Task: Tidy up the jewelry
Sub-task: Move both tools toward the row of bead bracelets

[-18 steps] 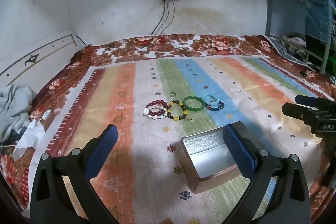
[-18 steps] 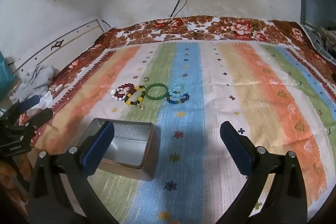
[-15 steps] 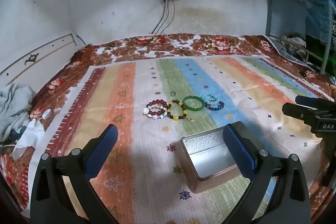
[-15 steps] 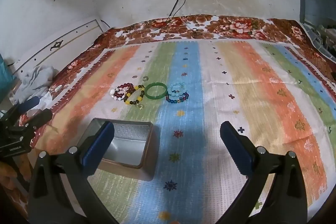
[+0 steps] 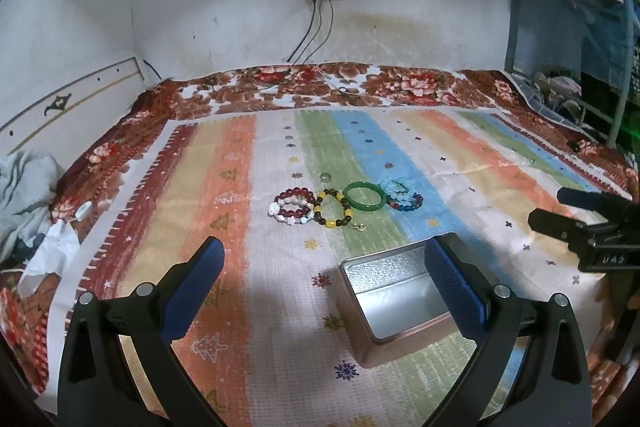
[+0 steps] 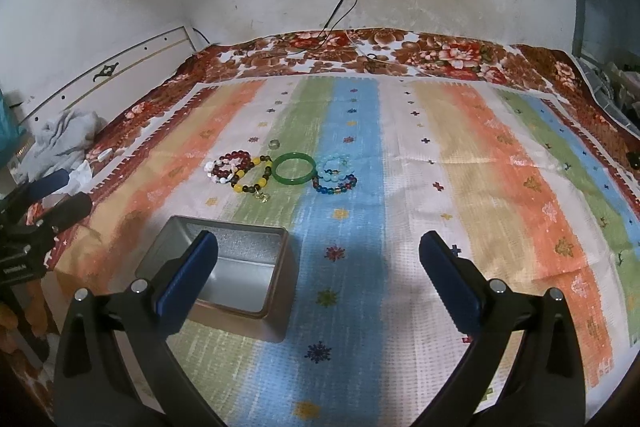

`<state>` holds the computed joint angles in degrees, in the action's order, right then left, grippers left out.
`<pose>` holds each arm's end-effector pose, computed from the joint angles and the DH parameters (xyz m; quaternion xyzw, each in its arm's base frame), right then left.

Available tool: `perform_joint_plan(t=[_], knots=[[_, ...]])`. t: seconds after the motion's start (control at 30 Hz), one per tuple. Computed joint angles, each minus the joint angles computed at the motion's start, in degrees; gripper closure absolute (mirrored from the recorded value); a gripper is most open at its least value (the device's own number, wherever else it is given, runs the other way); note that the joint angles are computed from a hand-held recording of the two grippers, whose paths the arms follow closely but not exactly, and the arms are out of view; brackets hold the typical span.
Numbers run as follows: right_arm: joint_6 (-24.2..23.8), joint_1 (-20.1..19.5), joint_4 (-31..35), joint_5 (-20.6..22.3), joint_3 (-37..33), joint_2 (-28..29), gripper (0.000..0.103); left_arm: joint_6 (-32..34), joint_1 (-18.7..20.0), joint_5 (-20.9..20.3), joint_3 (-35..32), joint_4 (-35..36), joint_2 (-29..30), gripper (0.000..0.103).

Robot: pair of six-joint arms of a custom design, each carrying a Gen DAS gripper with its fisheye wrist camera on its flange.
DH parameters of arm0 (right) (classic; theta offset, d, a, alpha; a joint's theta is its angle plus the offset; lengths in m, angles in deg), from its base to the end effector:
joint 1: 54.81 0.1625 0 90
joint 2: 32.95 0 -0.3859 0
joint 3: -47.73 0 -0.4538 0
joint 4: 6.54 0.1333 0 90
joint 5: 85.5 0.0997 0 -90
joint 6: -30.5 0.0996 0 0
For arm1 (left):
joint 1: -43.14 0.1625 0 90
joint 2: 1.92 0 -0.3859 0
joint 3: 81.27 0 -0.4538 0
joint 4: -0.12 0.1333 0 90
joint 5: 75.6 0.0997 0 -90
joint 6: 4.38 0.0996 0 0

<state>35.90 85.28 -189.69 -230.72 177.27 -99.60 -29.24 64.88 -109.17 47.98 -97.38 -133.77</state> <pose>0.3970 -0.2649 0.1140 0.2133 -0.8372 0.4130 0.2883 -0.2020 -0.3134 0.4338 0.2859 0.8309 -0.3953 0.2675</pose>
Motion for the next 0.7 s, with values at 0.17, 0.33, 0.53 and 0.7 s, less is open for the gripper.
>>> perform_joint_plan(t=[0.17, 0.33, 0.53, 0.7], knots=[[-0.86, 0.22, -0.1, 0.05, -0.17, 0.42, 0.004, -3.6, 0.14, 0.91, -0.9, 3.45, 0.99, 0.005], [-0.08, 0.02, 1.13, -0.19, -0.37, 0.45, 0.004, -6.01, -0.19, 2.93, -1.23, 5.61, 1.4, 0.005], [-0.33, 0.12, 0.66, -0.23, -0.2, 0.33, 0.004, -5.74, 0.08, 2.3, -1.47, 5.11, 1.46, 0.005], [-0.21, 0.13, 0.57, -0.36, -0.32, 0.47, 0.004, -5.37, 0.58, 1.7, -1.67, 4.65, 1.47, 0.005]])
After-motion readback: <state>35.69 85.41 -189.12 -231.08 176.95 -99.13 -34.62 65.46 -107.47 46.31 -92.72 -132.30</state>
